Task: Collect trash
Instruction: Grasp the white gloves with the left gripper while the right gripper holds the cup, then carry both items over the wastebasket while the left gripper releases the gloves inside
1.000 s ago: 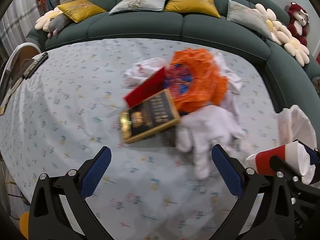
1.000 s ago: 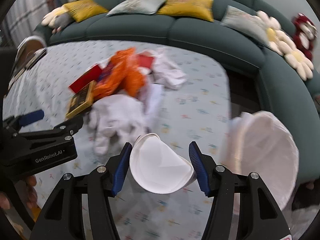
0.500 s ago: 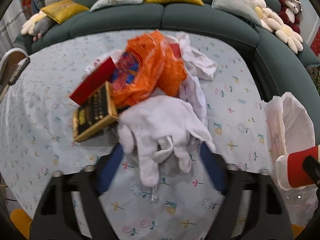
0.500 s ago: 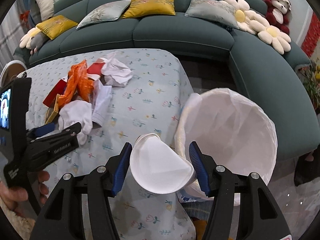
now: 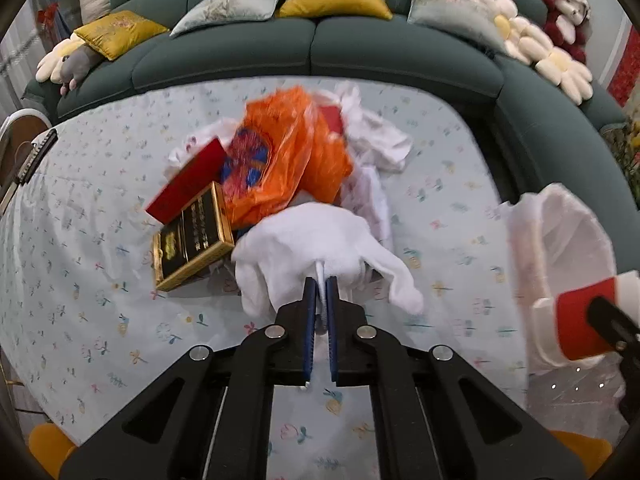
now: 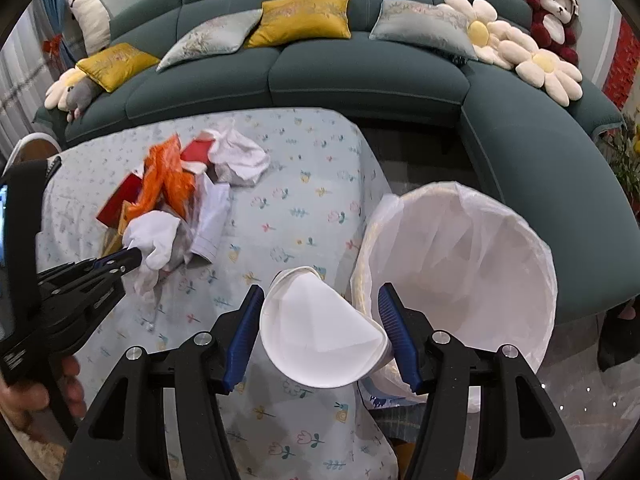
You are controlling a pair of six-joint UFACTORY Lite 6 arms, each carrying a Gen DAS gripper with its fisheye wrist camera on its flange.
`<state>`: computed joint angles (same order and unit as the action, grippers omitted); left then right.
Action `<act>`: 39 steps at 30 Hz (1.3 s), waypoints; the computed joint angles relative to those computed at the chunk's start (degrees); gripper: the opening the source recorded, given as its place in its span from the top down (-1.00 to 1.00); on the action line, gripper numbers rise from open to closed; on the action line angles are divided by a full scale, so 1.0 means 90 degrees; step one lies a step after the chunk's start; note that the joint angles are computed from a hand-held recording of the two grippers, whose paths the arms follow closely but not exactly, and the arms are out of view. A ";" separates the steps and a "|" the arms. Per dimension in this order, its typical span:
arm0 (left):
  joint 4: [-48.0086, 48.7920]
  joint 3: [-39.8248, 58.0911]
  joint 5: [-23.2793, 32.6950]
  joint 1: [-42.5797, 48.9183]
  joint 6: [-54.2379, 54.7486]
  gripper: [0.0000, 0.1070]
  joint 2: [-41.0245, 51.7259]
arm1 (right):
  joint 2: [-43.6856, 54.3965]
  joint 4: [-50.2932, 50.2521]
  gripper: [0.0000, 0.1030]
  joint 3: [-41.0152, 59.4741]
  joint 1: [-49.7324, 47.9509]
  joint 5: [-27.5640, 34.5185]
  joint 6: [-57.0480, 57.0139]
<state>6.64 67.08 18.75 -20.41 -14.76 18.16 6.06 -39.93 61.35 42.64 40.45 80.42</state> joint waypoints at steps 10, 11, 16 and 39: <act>-0.0218 0.0216 0.0638 -0.0943 -0.0072 0.90 -0.1082 | -0.1286 -0.0249 -0.12 -0.0402 0.0328 0.0883 0.0392; -0.0125 0.0312 0.0694 -0.1163 -0.0245 0.90 -0.1093 | -0.1455 -0.0264 -0.12 -0.0502 0.0319 0.0965 0.0396; 0.0361 0.0978 0.0912 -0.2094 -0.1027 0.90 -0.0759 | -0.2492 -0.0318 -0.12 -0.1145 0.0238 0.1455 0.0345; 0.0152 0.6217 0.2368 -0.4134 -0.1222 0.54 0.3315 | -0.5714 0.0668 -0.12 -0.3591 -0.3821 0.0758 -0.2626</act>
